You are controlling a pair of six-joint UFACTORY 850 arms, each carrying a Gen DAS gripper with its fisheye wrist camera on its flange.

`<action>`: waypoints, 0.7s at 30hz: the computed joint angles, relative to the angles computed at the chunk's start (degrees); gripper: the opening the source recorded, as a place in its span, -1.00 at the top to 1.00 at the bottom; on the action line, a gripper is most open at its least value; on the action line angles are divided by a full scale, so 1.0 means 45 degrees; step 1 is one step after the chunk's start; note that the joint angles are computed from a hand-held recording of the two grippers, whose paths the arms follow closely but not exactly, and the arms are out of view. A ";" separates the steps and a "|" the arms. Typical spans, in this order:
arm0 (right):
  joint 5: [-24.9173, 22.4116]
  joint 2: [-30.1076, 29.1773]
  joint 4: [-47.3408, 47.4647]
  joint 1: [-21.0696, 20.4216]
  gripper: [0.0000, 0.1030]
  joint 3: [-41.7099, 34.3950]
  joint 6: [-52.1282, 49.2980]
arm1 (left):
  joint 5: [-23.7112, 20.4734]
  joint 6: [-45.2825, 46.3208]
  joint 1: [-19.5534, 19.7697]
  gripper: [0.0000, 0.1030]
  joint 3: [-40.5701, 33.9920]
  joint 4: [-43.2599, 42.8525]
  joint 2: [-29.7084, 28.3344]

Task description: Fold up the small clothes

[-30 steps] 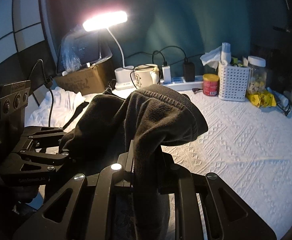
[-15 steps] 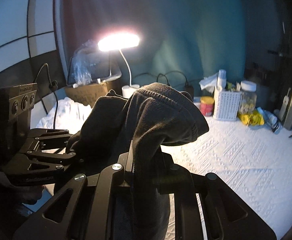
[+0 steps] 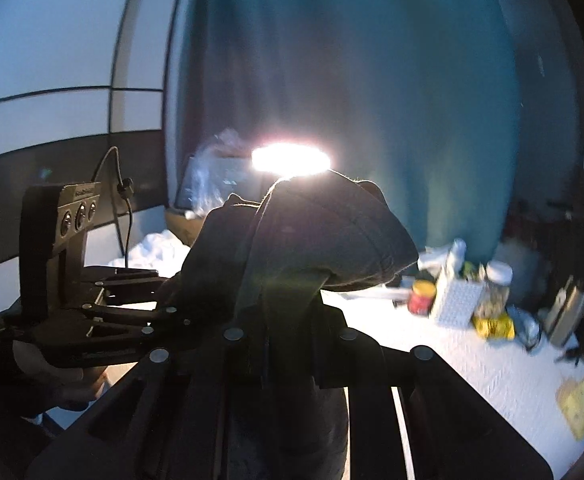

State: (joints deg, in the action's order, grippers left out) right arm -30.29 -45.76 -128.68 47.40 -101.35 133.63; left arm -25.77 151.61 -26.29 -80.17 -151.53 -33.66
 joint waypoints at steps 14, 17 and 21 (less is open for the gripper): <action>0.1315 -0.1278 -0.0680 0.0494 0.69 -0.2997 -0.1477 | -0.1655 0.3640 0.0682 0.62 0.2081 -0.3587 0.1686; 0.1872 -0.1830 -0.0641 0.0579 0.69 -0.4011 -0.1860 | -0.1887 0.4093 0.0944 0.62 0.2443 -0.4035 0.1922; 0.2749 -0.2696 -0.0321 0.0653 0.69 -0.5559 -0.2510 | -0.1933 0.4536 0.1267 0.62 0.2971 -0.4518 0.2396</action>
State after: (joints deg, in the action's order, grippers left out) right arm -17.92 -57.89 -130.12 50.34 -126.37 122.34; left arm -34.47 172.02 -20.59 -66.80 -171.86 -22.88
